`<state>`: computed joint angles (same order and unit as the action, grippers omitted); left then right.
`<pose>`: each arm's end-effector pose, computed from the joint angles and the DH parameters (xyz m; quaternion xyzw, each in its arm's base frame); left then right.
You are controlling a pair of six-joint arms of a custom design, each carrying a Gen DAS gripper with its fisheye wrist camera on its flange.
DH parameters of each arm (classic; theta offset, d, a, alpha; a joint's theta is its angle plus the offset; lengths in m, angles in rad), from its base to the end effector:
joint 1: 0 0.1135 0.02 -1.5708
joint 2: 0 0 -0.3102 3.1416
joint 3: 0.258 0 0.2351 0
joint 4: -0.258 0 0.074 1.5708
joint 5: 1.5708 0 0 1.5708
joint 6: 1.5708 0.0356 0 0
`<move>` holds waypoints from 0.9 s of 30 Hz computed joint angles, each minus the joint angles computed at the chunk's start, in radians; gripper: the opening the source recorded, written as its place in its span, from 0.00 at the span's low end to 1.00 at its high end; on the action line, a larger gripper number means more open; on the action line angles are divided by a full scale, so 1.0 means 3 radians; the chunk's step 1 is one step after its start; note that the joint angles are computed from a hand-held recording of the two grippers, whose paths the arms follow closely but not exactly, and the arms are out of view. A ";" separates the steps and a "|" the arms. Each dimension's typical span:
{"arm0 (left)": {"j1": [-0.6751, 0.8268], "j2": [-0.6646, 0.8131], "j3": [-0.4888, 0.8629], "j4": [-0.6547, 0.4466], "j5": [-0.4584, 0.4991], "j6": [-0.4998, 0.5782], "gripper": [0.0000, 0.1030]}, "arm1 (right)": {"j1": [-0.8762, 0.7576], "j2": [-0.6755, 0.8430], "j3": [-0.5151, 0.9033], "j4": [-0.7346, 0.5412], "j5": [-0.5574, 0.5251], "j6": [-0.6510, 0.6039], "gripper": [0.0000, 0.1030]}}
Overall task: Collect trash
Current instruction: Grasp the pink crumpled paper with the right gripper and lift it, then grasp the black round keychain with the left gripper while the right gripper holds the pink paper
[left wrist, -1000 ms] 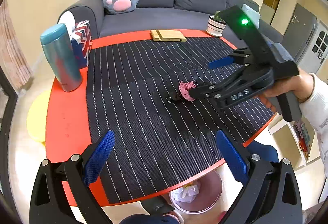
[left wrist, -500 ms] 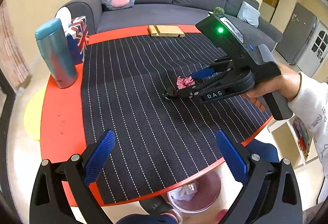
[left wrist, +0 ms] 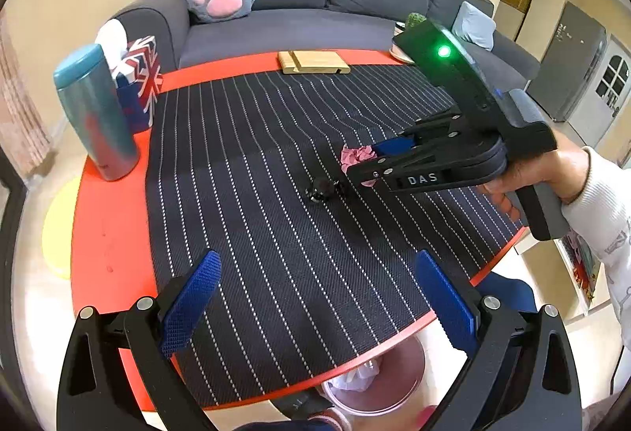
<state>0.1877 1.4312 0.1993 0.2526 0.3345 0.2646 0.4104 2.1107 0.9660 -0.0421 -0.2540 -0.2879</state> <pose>0.1682 0.0201 0.1369 0.0847 0.9407 -0.0908 0.3158 0.3345 0.1553 0.0968 -0.3558 0.9067 0.1357 0.1813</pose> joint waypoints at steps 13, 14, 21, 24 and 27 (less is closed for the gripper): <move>-0.0274 0.0302 0.0366 -0.0054 -0.0144 -0.0065 0.92 | -0.0232 -0.0401 -0.0155 -0.0183 -0.0194 -0.0040 0.32; -0.0305 0.0328 0.0396 -0.0054 -0.0172 -0.0063 0.92 | -0.0249 -0.0417 -0.0167 -0.0187 -0.0201 -0.0052 0.32; -0.0480 0.0665 0.0680 -0.0087 -0.0299 0.0035 0.92 | -0.0379 -0.0523 -0.0236 -0.0234 -0.0236 -0.0130 0.32; -0.0539 0.0890 0.0825 -0.0139 -0.0315 0.0174 0.92 | -0.0433 -0.0539 -0.0252 -0.0246 -0.0245 -0.0158 0.32; -0.0601 0.1099 0.0951 -0.0176 -0.0388 0.0262 0.92 | -0.0470 -0.0538 -0.0262 -0.0253 -0.0247 -0.0181 0.32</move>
